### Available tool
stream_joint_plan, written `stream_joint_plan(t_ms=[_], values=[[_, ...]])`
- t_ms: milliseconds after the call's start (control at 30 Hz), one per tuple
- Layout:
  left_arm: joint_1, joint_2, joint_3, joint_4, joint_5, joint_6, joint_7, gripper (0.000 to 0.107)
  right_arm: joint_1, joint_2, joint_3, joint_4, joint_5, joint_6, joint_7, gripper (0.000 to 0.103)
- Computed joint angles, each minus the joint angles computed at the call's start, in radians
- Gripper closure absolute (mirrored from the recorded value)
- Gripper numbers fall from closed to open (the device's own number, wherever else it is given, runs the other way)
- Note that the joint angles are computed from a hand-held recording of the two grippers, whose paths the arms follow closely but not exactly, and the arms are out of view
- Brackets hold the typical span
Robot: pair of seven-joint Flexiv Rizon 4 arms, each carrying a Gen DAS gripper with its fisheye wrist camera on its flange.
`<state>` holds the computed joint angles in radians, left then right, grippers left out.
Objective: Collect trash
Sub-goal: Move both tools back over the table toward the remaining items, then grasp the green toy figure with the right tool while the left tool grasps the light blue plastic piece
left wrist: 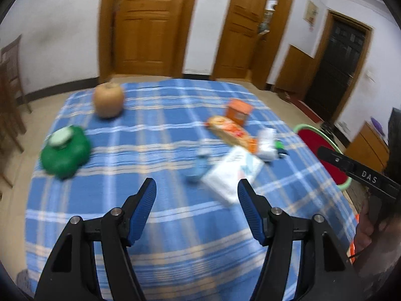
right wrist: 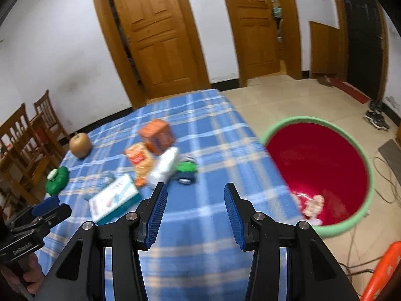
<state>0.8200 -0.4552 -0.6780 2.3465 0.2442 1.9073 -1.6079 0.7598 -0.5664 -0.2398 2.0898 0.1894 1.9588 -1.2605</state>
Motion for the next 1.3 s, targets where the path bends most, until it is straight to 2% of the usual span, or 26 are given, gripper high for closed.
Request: stream_joint_plan(t_ms=[167,433,500,567,633,667,767,933,1033,1133,1200,1300], values=[[0.026,0.012,0.026,0.005,0.011,0.022,-0.009,0.04,0.036,-0.037,-0.023,-0.057,-0.011,-0.042,0.015,0.055],[0.053,-0.04,-0.018,-0.037,0.035,0.002,0.027,0.04,0.136,-0.091,-0.166,-0.092,-0.063,-0.142,0.105,0.055],[0.042,-0.052,-0.012,-0.04,0.027,0.001,0.038,0.04,0.144,-0.103,-0.194,-0.106,-0.092,-0.181,0.135,0.055],[-0.012,-0.048,0.042,-0.044,0.007,0.004,0.049,0.04,0.156,-0.116,-0.224,-0.124,-0.118,-0.223,0.172,0.055],[-0.056,-0.041,0.088,-0.047,0.0,0.016,0.06,0.04,0.126,-0.125,-0.209,-0.156,-0.16,-0.278,0.196,0.055],[-0.055,-0.044,0.088,-0.049,0.004,0.017,0.063,0.04,0.104,-0.127,-0.19,-0.169,-0.177,-0.293,0.204,0.055],[0.013,-0.066,0.014,-0.049,0.019,-0.005,0.065,0.04,0.013,-0.138,-0.104,-0.215,-0.223,-0.314,0.221,0.055],[0.034,-0.093,-0.023,-0.065,-0.006,-0.031,0.082,0.04,-0.06,-0.164,-0.043,-0.262,-0.298,-0.334,0.254,0.057],[0.044,-0.116,-0.056,-0.088,-0.027,-0.05,0.103,0.044,-0.022,-0.184,-0.101,-0.246,-0.348,-0.289,0.272,0.073],[0.03,-0.137,-0.073,-0.13,-0.058,-0.074,0.123,0.045,0.007,-0.193,-0.139,-0.23,-0.362,-0.255,0.281,0.073],[0.027,-0.156,-0.099,-0.164,-0.084,-0.121,0.147,0.045,-0.002,-0.187,-0.129,-0.227,-0.365,-0.254,0.281,0.073],[-0.032,-0.166,-0.076,-0.212,-0.134,-0.182,0.198,0.045,0.015,-0.19,-0.148,-0.223,-0.365,-0.257,0.286,0.073]])
